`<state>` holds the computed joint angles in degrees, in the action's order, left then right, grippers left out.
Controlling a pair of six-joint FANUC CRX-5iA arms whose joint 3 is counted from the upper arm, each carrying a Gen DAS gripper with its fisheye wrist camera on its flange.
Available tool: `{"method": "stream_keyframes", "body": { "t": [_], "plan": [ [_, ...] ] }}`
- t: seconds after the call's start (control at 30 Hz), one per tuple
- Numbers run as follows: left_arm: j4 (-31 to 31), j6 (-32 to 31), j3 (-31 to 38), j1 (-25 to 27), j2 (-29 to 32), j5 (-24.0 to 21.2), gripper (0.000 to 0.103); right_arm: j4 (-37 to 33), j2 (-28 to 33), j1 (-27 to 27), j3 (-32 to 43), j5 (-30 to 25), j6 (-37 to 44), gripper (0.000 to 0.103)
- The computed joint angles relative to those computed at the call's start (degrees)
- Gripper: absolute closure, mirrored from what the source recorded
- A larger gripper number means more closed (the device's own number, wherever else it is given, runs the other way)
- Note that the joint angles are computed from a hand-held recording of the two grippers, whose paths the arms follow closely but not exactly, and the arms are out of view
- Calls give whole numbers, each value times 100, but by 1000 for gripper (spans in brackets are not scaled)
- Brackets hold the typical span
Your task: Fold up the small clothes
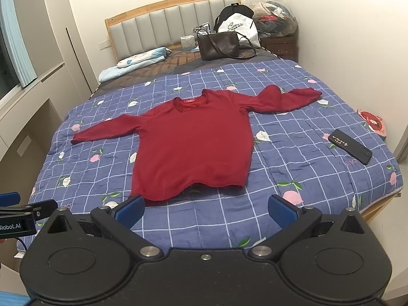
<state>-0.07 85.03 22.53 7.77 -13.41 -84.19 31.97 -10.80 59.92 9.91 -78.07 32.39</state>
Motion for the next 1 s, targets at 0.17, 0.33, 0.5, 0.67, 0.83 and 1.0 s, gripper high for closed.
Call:
{"method": "stream_keyframes", "body": {
  "t": [0.17,0.33,0.5,0.67,0.83,1.0],
  "plan": [
    [89,-97,-22,99,25,-31,0,-44,106,-24,108,-61,6,0],
    [181,-206,-19,202,85,-56,0,-93,205,-41,236,-149,13,0],
    [397,-400,-60,386,134,-73,0,-136,314,-54,348,-227,-5,0],
    [616,-556,-71,560,235,-87,0,-87,376,-26,367,-174,-30,0],
    [727,-603,17,584,421,-167,0,-37,458,-11,430,-256,-93,0],
    [691,-571,193,493,667,-241,0,107,502,-79,428,-317,-272,0]
  ]
}}
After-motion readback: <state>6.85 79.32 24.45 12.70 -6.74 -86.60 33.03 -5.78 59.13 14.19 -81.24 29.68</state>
